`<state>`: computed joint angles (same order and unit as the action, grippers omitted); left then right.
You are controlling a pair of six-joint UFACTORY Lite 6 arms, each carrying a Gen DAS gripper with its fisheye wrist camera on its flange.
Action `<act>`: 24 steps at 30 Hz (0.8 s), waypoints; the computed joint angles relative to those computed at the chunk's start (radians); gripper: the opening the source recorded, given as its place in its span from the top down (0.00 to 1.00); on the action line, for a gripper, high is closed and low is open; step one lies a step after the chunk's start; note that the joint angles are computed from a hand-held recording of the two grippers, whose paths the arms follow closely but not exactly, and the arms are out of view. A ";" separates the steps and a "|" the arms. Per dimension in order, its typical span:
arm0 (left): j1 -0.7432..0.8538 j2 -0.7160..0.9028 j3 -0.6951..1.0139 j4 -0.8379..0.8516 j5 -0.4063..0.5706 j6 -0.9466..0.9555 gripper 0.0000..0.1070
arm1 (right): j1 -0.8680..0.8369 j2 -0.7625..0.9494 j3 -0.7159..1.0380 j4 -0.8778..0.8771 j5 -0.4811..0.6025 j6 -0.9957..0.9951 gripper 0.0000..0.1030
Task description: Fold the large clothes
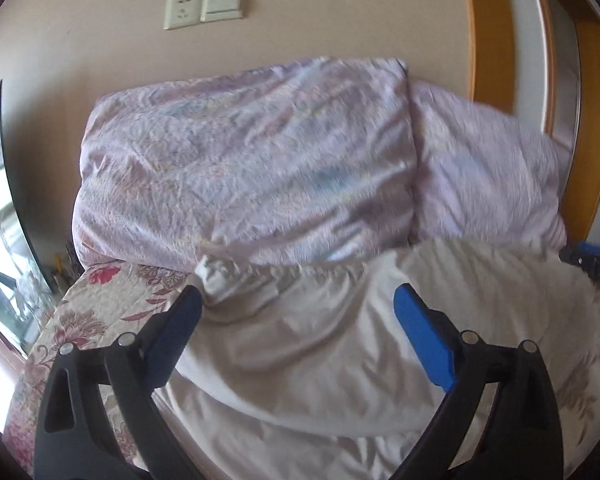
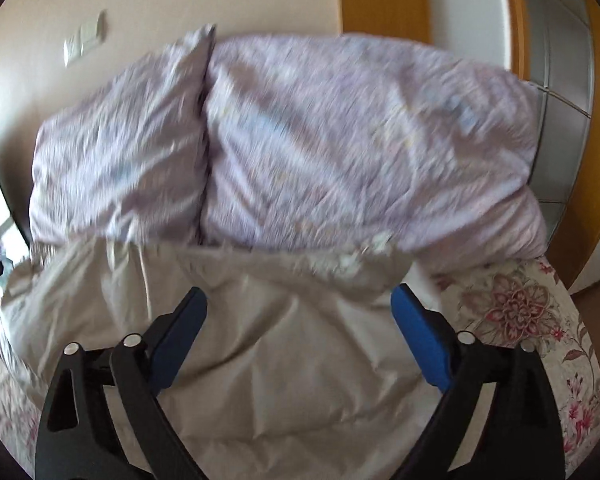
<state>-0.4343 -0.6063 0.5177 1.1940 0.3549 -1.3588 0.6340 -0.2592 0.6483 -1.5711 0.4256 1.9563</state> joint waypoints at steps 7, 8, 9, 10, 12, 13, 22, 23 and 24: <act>-0.128 0.192 0.035 0.264 0.076 -0.315 0.10 | 0.133 0.164 0.093 -0.089 -0.019 0.064 0.15; -0.158 0.237 0.056 0.300 0.132 -0.345 0.10 | 0.163 0.207 0.126 -0.037 0.030 0.005 0.15; -0.179 0.303 0.082 0.346 0.189 -0.384 0.10 | 0.197 0.288 0.186 0.051 0.120 -0.088 0.15; -0.178 0.349 0.100 0.371 0.214 -0.405 0.10 | 0.210 0.338 0.221 0.097 0.175 -0.140 0.15; -0.140 0.418 0.124 0.431 0.205 -0.469 0.10 | 0.183 0.420 0.249 0.101 0.218 -0.128 0.15; -0.110 0.447 0.140 0.448 0.185 -0.490 0.10 | 0.143 0.437 0.243 0.086 0.193 -0.089 0.15; 0.038 0.664 0.270 0.624 0.111 -0.714 0.09 | -0.029 0.522 0.255 -0.049 0.075 0.150 0.14; 0.047 0.686 0.286 0.637 0.103 -0.730 0.09 | -0.027 0.534 0.263 -0.053 0.081 0.160 0.13; 0.058 0.713 0.306 0.644 0.093 -0.742 0.09 | -0.040 0.557 0.281 -0.069 0.078 0.170 0.13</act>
<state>-0.3766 0.1062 0.8242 1.8378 0.4475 -2.1008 0.5939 0.2975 0.9296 -1.6396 0.5033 2.1260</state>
